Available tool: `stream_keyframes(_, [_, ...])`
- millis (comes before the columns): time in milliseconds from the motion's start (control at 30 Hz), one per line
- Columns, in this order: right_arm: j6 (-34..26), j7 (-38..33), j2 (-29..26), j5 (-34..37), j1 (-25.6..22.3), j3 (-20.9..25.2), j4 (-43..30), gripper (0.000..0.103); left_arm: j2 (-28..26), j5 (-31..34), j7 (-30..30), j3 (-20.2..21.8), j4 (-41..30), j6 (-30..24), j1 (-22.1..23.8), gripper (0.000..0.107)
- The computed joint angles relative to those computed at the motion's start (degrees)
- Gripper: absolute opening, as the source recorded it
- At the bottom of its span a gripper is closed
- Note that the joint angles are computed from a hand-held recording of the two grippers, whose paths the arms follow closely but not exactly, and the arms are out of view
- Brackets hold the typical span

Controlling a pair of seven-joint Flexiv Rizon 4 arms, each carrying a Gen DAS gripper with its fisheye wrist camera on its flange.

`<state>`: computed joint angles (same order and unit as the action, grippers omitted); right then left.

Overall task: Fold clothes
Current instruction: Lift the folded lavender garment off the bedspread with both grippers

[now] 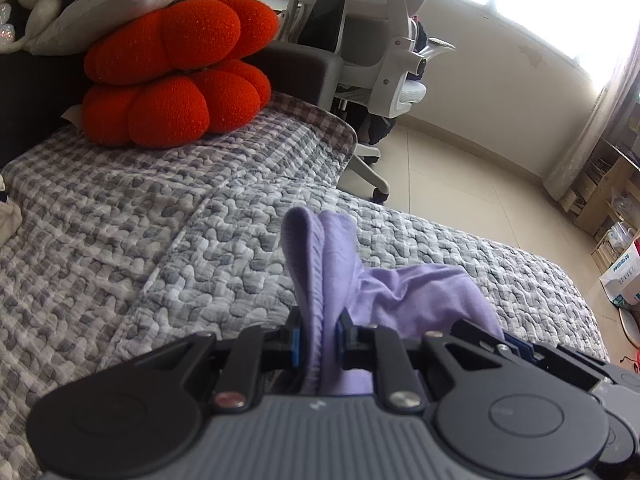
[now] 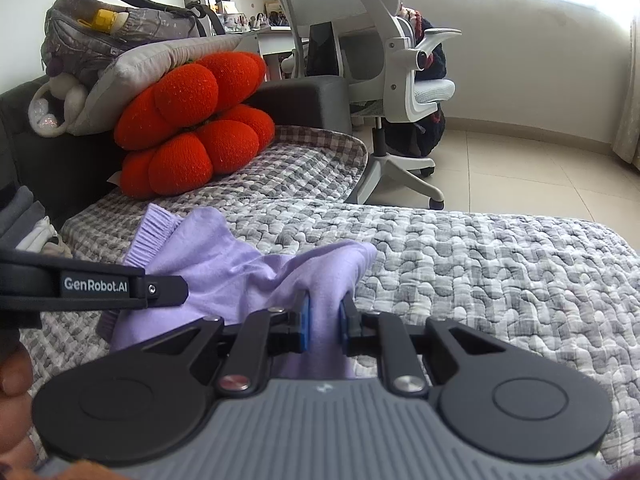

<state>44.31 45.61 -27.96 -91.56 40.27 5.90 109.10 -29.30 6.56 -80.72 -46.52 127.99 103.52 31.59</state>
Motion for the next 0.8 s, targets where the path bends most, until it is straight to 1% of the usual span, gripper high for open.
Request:
stream_keyframes(100, [-1.3, -1.6, -0.3, 1.3, 0.6, 0.1, -0.5, 0.018, -0.1, 0.5, 0.0, -0.6, 0.2, 0.7, 0.7, 0.016])
stream_keyframes(233, [-3.0, -3.7, -0.4, 3.5, 1.7, 0.2, -1.2, 0.018, 0.2, 1.3, -0.9, 0.6, 0.2, 2.1, -0.1, 0.016])
stream_keyframes(400, [-6.0, -7.2, -0.9, 6.6, 3.6, 0.0, -3.0, 0.018, 0.3, 2.7, -1.7, -1.4, 0.6, 2.3, 2.3, 0.016])
stream_keyframes(567, [-6.4, -7.2, -1.5, 6.5, 4.5, -0.6, -4.7, 0.018, 0.7, 3.7, -3.3, -1.1, 0.7, 3.6, 3.1, 0.016])
stream_keyframes(800, [-7.9, -10.1, -3.2, 8.1, 6.4, -1.3, -7.7, 0.018, -0.2, 4.9, -4.5, -5.1, 1.0, 2.8, 8.1, 0.016])
